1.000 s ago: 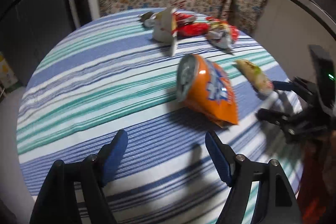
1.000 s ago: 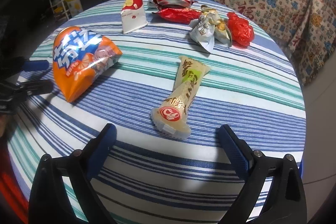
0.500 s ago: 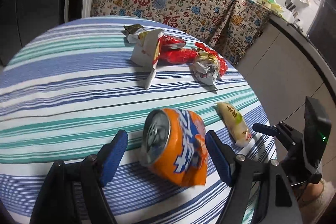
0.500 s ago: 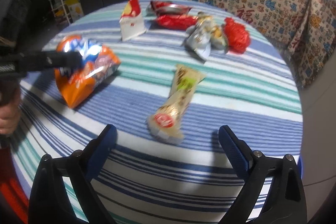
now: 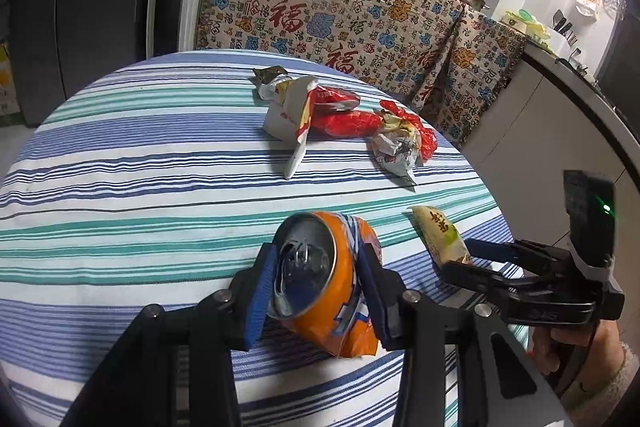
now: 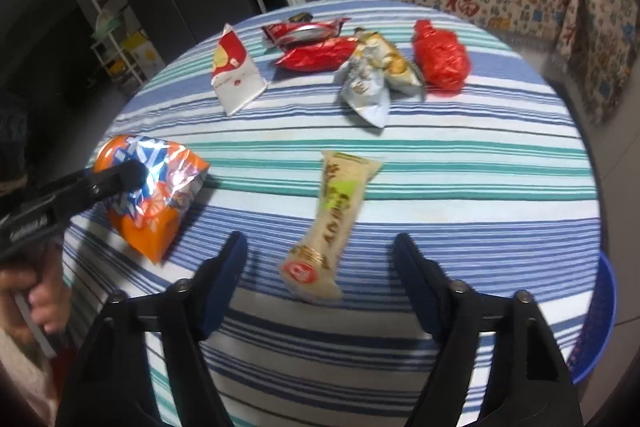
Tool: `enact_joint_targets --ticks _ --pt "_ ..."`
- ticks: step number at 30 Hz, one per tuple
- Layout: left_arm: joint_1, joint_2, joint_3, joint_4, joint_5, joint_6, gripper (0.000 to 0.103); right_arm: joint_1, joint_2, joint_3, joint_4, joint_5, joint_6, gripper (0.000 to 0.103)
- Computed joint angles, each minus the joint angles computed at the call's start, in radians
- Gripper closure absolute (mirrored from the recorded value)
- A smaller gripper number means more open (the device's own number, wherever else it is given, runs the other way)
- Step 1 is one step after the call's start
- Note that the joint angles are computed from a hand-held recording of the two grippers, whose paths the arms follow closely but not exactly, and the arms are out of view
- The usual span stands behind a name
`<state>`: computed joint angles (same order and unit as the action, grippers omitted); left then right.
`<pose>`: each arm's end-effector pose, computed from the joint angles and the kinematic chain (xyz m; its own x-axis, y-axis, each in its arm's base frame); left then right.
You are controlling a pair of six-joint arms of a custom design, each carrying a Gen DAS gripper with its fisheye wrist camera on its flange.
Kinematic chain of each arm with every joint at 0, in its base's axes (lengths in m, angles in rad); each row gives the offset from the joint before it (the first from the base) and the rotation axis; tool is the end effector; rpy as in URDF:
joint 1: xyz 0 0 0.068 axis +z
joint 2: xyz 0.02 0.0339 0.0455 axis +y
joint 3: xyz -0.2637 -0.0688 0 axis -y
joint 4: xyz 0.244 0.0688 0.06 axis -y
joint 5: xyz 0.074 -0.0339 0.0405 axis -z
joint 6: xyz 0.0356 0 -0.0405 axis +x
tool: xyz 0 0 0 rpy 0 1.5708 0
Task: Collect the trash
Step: 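Carry the orange can with the left gripper while the right gripper carries the snack bar to the wastebasket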
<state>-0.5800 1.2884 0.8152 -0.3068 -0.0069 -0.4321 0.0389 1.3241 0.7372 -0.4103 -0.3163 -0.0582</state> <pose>0.2251 -0.1472 0.2319 -0.7620 -0.0014 -0.6476 0.2476 0.9234 -0.2933 0.2499 0.0208 0.1935 -0.8259 -0.0875 -0.5569 -0.2541 0.9396 0.2293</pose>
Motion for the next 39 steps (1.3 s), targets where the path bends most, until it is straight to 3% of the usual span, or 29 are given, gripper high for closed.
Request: enact_joint_targets --ticks 2,5,11,24,39 --pt "-0.021 -0.003 -0.002 -0.003 -0.027 -0.001 0.061 0.032 0.025 0.017 -0.016 0.064 0.009 0.082" --pt "-0.050 -0.015 -0.003 -0.013 -0.071 0.002 0.061 0.017 0.001 0.023 -0.040 0.049 0.011 0.086" --pt "-0.076 -0.035 0.004 -0.023 -0.114 -0.018 0.061 -0.003 -0.127 -0.005 -0.077 -0.014 -0.036 0.086" --pt "-0.200 -0.043 0.052 -0.102 -0.251 -0.097 0.061 -0.094 -0.247 -0.016 -0.173 -0.114 -0.123 0.086" --pt "-0.361 0.108 0.221 -0.167 -0.363 -0.173 0.061 -0.274 -0.297 -0.004 -0.276 -0.219 -0.241 0.086"
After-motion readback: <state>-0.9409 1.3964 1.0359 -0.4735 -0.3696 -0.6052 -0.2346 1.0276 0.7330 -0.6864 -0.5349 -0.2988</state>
